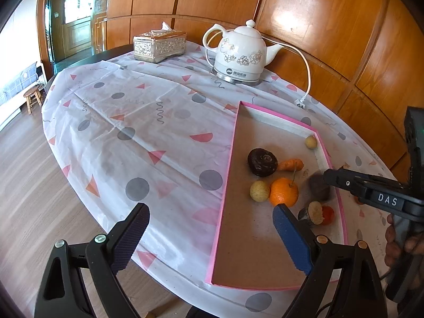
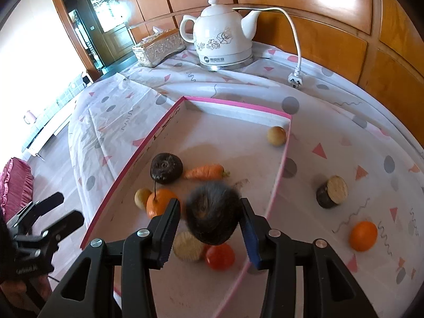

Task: Organize fruits
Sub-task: 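Carry the dark root with the right gripper into the tray and release, then withdraw the right gripper from the tray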

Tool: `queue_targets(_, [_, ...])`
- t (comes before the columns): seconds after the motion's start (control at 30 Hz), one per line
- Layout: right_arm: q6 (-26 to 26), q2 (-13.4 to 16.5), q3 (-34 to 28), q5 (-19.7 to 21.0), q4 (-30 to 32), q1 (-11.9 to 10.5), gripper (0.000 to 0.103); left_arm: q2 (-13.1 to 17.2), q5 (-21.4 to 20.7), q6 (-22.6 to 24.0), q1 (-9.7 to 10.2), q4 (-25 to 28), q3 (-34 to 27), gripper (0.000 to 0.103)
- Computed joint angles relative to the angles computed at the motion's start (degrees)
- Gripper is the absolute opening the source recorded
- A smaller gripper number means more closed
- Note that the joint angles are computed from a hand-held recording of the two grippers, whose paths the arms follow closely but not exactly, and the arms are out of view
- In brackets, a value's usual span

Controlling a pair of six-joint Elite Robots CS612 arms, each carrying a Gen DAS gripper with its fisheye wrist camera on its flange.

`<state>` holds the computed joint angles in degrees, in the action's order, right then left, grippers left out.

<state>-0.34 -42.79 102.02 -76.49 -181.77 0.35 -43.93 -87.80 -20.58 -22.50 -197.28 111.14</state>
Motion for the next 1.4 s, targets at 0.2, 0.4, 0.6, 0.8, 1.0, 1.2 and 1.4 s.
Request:
queue_targets(0.2, [0.47, -0.15, 0.85, -0.15, -0.76, -0.24, 0.052, 0.06, -0.26, 0.54, -0.13, -0.12, -0.11, 0.095])
queue_targets(0.4, [-0.13, -1.04, 3.54, -2.21, -3.10, -0.22, 0.052, -0.25, 0.02, 2.21, -0.83, -0.79, 0.13, 0.095])
queue_targets(0.6, [-0.52, -2.10, 6.26, -3.88, -5.62, -0.42, 0.052, -0.65, 0.52, 3.72, -1.40, -1.65, 0.51, 0.095])
queue_targets(0.8, [-0.60, -3.37, 8.86, -5.16, -8.51, -0.93, 0.052, -1.02, 0.58, 5.61, -2.07, -2.77, 1.00, 0.095])
queue_targets(1.0, [-0.91, -4.48, 11.10, -5.96, -10.35, -1.81, 0.053, -1.32, 0.51, 7.69, -2.85, -3.36, 1.31, 0.095])
queue_targets(1.2, [-0.42, -5.29, 13.00, -6.76, -11.73, -3.03, 0.053, -1.57, 0.37, 9.09, -3.52, -3.19, 1.50, 0.095])
queue_targets(1.4, [0.88, -5.88, 14.71, -7.60, -13.22, -4.42, 0.053, -1.68, 0.14, 10.57, -4.26, -2.91, 1.40, 0.095])
